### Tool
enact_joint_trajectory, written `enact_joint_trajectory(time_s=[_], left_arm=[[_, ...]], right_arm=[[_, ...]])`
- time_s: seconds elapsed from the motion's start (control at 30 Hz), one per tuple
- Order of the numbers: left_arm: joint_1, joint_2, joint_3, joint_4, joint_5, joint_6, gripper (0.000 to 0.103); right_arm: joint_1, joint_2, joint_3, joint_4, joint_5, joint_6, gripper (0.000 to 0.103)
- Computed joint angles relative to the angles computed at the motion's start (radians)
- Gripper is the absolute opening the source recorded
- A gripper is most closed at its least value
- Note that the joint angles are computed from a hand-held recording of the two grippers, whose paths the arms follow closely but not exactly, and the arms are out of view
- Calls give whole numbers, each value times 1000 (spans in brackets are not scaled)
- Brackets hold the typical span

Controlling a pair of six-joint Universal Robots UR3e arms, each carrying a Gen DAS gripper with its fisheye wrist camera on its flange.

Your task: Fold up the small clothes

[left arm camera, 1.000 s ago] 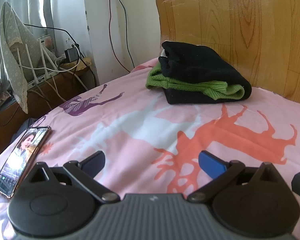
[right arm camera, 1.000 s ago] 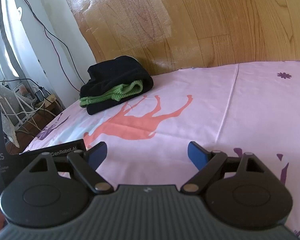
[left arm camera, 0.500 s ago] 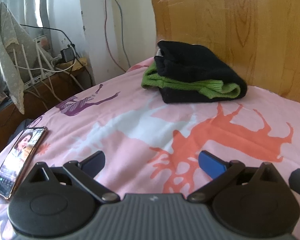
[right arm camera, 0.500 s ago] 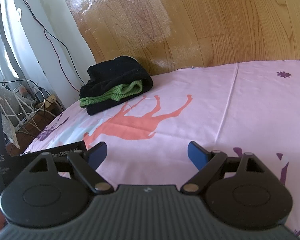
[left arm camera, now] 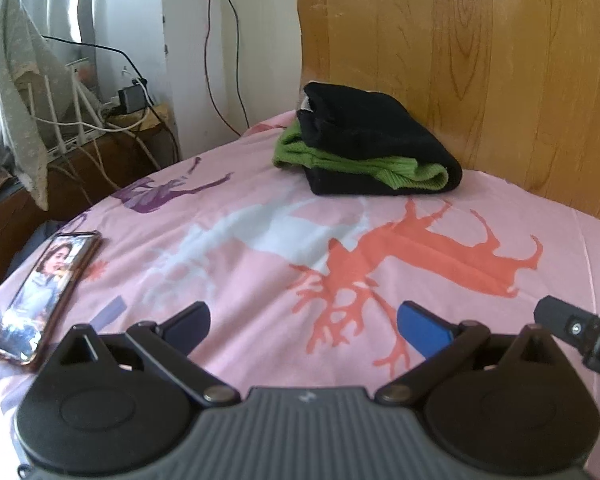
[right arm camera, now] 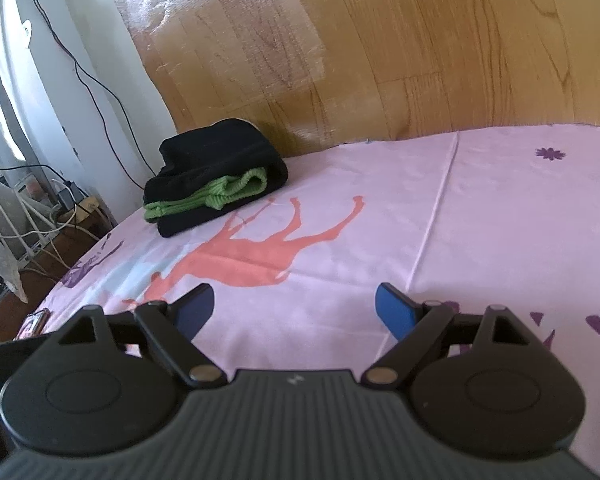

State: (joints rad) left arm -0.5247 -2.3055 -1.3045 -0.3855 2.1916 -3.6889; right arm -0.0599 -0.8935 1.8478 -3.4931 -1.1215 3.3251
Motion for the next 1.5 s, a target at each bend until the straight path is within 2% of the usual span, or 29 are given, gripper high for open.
enact_joint_trajectory(time_s=[0.13,0.27,0.5,0.67,1.5], left_arm=[[-23,27,-14,-13,42,3,103],[-33,55,-38,-17,35,-2,103],[-70,14,74,-155,42,9,103],[-98,-11,117,-193,76,4,103],[-79,16,105,-269,9,-47,103]], right_arm=[[-1,-12,15,0,-6,-12,90],[-10,-35,50,-11,1,-12,90],[-53,-85,160,-63,30,-11,90],[-61,-93,190,-84,35,-11,90],[-66,-85,176,-60,52,-16,90]])
